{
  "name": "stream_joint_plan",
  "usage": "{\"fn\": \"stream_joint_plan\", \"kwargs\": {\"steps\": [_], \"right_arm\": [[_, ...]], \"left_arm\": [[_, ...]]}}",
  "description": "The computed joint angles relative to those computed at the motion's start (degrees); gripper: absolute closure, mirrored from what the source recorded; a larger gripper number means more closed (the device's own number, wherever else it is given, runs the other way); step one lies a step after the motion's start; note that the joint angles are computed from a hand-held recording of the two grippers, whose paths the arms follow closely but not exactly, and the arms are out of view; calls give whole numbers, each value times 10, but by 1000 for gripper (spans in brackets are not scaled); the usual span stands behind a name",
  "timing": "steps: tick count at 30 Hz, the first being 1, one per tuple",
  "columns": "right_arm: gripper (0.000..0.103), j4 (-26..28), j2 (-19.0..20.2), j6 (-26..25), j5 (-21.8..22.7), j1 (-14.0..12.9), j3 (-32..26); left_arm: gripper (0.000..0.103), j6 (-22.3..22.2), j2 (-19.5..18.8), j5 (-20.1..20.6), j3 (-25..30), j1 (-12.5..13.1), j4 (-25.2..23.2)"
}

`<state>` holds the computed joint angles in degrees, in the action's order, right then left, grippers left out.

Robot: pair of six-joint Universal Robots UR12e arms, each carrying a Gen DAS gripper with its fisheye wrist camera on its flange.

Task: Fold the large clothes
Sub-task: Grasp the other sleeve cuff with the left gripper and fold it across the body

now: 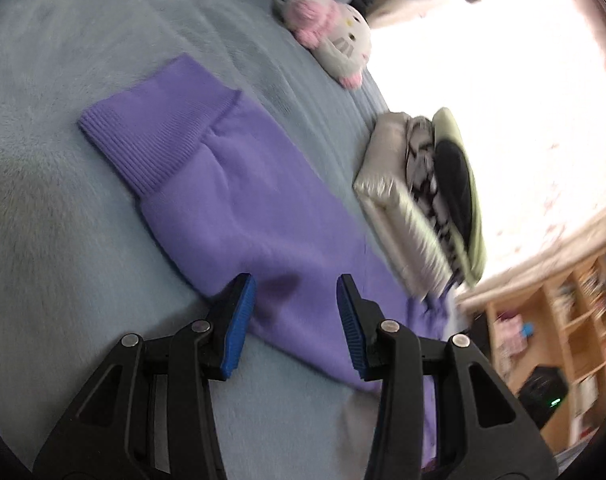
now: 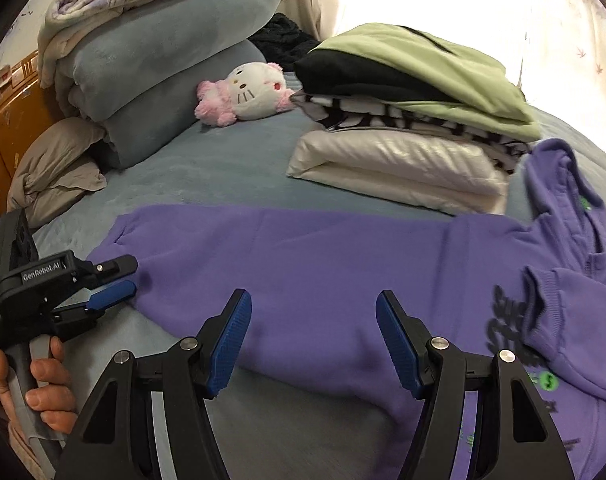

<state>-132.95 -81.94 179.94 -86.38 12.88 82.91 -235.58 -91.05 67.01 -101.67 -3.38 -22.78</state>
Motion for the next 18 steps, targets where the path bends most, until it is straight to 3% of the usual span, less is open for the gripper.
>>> {"fn": "stream_joint_plan", "kwargs": {"steps": [4,6,7,8,10,14,18], "right_arm": [[37,1,4,6,4,2,1],[37,2,4,14,8,-1,4],[37,3,0,17,12,-4,9],[37,8,-2,24,17,-8,11],[37,9,-12,36,26,-17,19],[37,5,-40,43,38,-37,39],[37,0,-74,46,48,-61,59]], "left_arm": [[69,-61,-10,5,-13,14,58],[85,-68,-13,27,-9,12,42],[99,-66,-13,40,-6,10,29],[103,-62,-14,64,-2,3,18],[103,-53,-12,95,1,-4,11],[103,-14,-2,233,26,-42,-12],[103,-8,13,229,41,-45,-31]]}}
